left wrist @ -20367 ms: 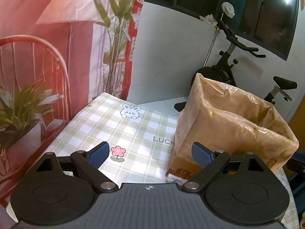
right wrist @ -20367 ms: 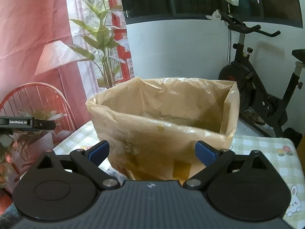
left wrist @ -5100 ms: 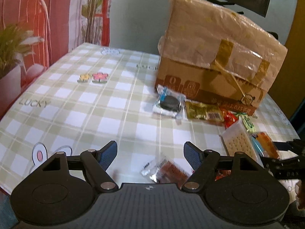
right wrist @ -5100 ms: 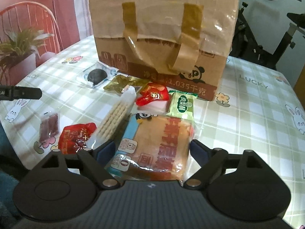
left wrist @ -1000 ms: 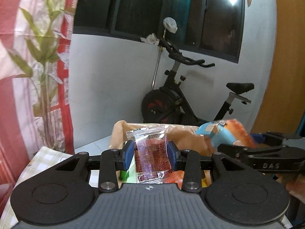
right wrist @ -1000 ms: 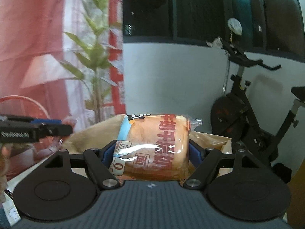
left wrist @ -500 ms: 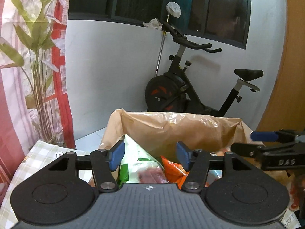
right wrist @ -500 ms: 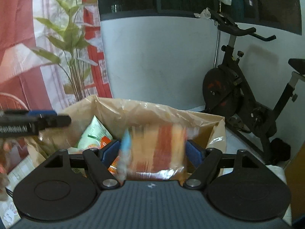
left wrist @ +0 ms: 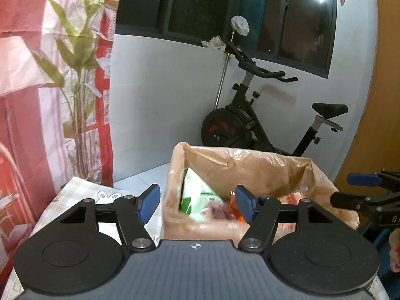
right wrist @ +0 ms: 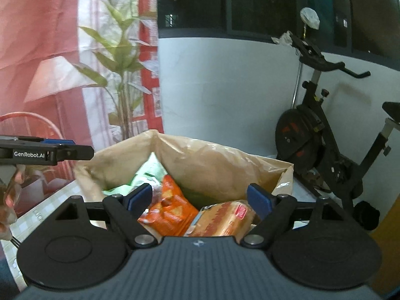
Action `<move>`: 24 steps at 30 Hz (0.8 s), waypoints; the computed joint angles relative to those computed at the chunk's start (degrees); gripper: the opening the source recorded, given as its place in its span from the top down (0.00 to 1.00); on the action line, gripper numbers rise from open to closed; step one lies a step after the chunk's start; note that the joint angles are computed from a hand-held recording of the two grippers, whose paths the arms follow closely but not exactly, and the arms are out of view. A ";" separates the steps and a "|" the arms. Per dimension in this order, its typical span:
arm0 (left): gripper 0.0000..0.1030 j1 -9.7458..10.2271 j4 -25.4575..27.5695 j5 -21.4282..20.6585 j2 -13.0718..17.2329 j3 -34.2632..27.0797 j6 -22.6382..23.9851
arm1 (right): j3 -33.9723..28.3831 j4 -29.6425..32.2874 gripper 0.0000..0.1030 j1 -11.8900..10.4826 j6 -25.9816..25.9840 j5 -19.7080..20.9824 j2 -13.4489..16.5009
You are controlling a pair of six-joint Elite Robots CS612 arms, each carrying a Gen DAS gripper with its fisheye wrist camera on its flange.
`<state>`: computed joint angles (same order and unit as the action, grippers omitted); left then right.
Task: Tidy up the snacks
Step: 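Move both tools back to the remaining snacks beside the box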
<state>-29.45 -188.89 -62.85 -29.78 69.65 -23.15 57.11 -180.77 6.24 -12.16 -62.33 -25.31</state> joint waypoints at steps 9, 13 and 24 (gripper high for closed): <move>0.34 -1.70 -7.41 1.66 -3.69 10.90 -3.41 | 10.29 -8.21 0.17 -0.61 0.43 4.54 -4.48; 0.34 -2.61 -9.64 2.30 -4.09 14.86 -6.42 | 14.80 -10.92 0.17 -0.78 -1.18 5.85 -5.94; 0.34 -3.60 -8.04 -0.93 -2.61 19.11 -14.16 | 22.67 -7.72 0.19 -0.64 -7.60 4.04 -7.03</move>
<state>-33.05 -196.92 -63.78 -32.39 88.76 -37.31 79.78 -188.49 5.59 -19.76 -58.29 -32.34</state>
